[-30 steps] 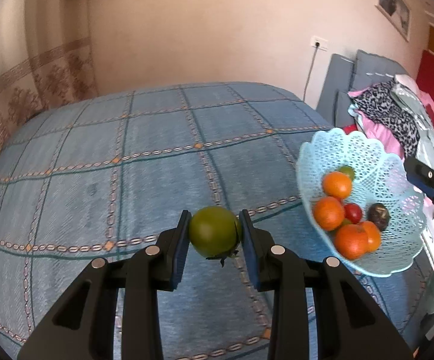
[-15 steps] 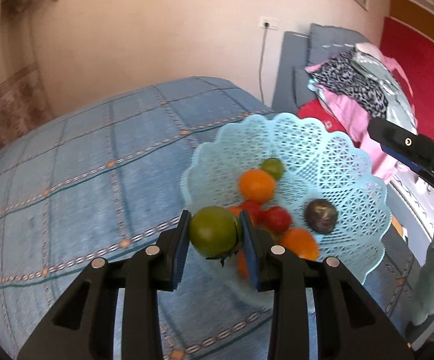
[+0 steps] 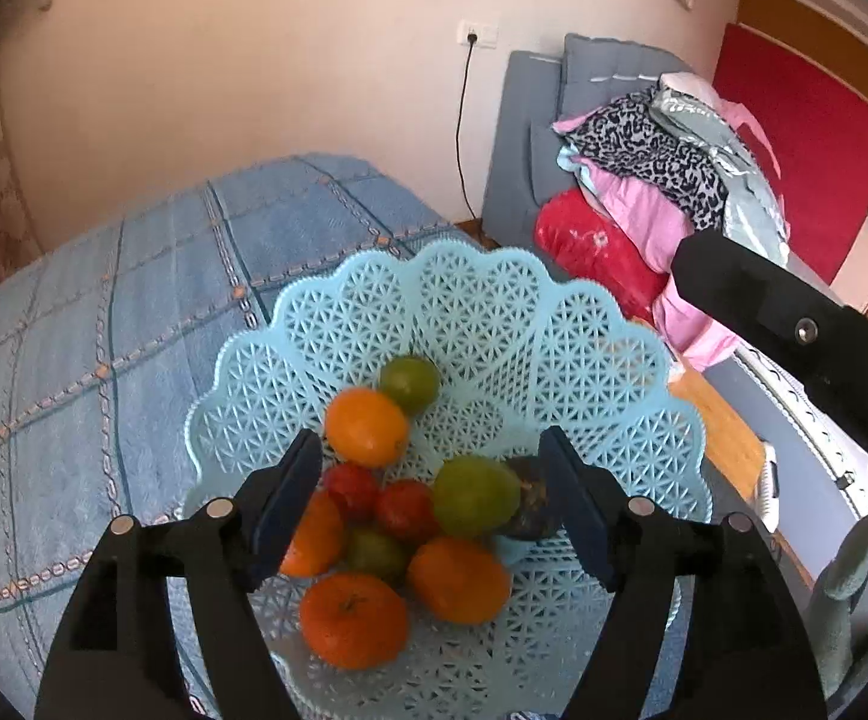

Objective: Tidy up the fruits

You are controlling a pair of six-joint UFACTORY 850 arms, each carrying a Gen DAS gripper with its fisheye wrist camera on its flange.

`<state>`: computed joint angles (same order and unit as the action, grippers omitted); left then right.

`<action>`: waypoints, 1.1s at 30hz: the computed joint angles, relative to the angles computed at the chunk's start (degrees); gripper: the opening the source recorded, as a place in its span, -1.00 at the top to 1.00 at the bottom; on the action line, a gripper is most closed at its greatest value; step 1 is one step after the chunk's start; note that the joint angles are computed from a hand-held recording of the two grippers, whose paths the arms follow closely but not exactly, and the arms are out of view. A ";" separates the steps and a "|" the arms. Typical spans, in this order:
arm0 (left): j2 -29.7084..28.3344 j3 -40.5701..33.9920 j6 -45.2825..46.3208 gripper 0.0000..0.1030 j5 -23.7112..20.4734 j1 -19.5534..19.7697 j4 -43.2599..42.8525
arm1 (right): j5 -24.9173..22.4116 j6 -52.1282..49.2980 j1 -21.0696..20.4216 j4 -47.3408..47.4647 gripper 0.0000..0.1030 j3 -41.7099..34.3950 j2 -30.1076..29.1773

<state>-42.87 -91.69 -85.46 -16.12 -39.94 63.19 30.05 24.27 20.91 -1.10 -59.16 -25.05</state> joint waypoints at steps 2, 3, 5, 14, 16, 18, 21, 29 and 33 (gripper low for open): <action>0.17 0.23 1.37 -0.47 0.02 0.33 -2.07 | 0.39 0.07 -0.15 0.95 -0.36 0.30 0.20; 0.25 0.35 0.95 -0.51 -0.10 0.43 -2.06 | 0.48 0.26 -0.24 1.16 -0.37 0.42 0.29; 1.07 1.50 -2.67 -0.64 -0.27 0.84 0.43 | 0.72 0.71 -0.40 1.35 -0.37 0.62 0.43; 6.17 7.96 -19.56 -0.76 -2.48 2.01 10.95 | 1.20 1.83 -0.49 0.51 -0.46 1.41 1.25; 7.43 9.59 -23.79 -0.77 -4.64 1.59 14.97 | 1.65 2.09 -0.54 0.56 -0.53 1.81 1.56; 8.72 11.27 -27.41 -0.78 -6.63 1.15 18.58 | 1.67 2.26 -0.53 0.46 -0.54 2.00 1.84; 9.91 12.84 -30.20 -0.78 -7.87 0.76 21.20 | 2.07 3.65 -0.65 -0.91 -0.74 2.47 2.34; 15.21 20.10 -43.20 -0.90 -9.69 -0.19 30.96 | 4.06 8.37 -1.15 -5.82 -0.91 4.25 4.46; 17.18 23.18 -47.41 -0.90 -14.22 -1.45 34.35 | 5.20 11.09 -1.36 -7.98 -0.92 5.58 6.06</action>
